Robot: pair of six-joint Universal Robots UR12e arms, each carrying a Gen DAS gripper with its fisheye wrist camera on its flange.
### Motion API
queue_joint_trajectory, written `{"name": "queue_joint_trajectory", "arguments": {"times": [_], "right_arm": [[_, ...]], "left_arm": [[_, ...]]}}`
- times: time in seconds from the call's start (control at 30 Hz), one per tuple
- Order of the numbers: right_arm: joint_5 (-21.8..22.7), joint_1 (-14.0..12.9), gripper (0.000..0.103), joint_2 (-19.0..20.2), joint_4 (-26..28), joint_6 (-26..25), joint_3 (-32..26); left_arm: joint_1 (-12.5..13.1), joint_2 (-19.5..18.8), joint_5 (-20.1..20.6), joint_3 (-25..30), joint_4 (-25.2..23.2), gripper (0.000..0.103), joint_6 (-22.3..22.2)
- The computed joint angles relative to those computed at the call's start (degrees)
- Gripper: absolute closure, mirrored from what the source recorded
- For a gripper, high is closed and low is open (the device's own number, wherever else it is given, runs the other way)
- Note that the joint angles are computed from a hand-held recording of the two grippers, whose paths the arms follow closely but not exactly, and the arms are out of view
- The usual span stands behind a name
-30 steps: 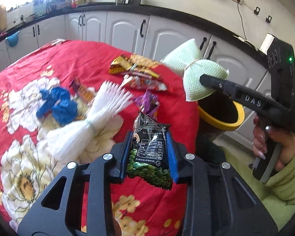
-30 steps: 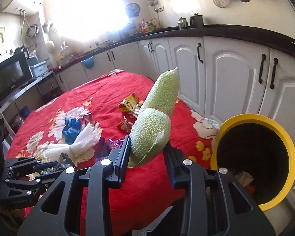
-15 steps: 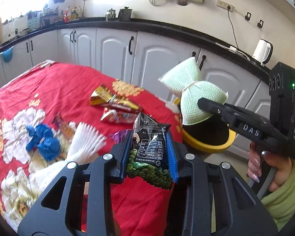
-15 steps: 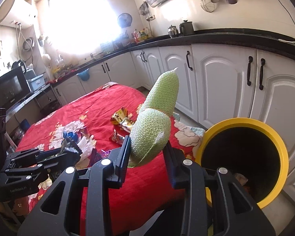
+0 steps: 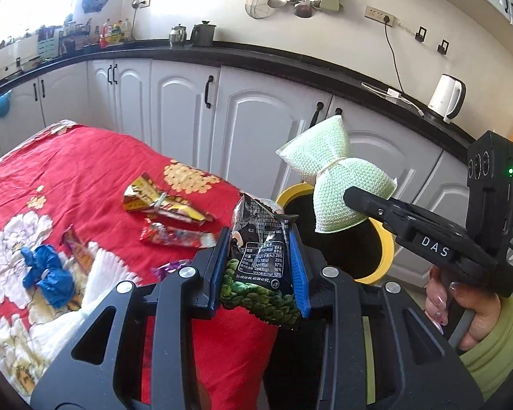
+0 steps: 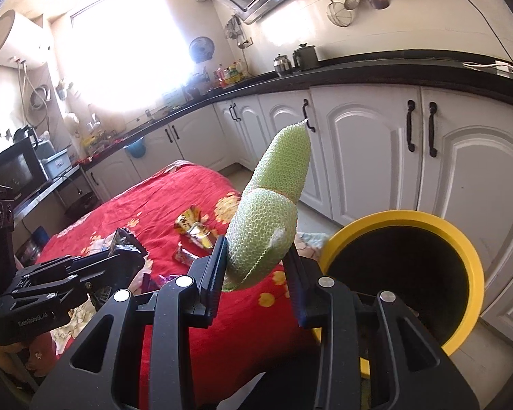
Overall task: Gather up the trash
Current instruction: 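Carry the snack pack and knit hat over the yellow bin with both tools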
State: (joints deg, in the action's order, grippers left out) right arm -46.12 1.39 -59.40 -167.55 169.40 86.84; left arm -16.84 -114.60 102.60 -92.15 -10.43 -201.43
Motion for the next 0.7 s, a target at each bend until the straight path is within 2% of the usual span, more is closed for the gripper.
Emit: {"name": "queue_joint_trajectory", "arguments": {"times": [0.7], "right_arm": [[-2.2,-2.6,0.072,1.1,-1.1,2.9,-1.5]], "left_arm": [[-0.6,-4.9,-3.2,7.4,-1.2,0.078,1.8]]}}
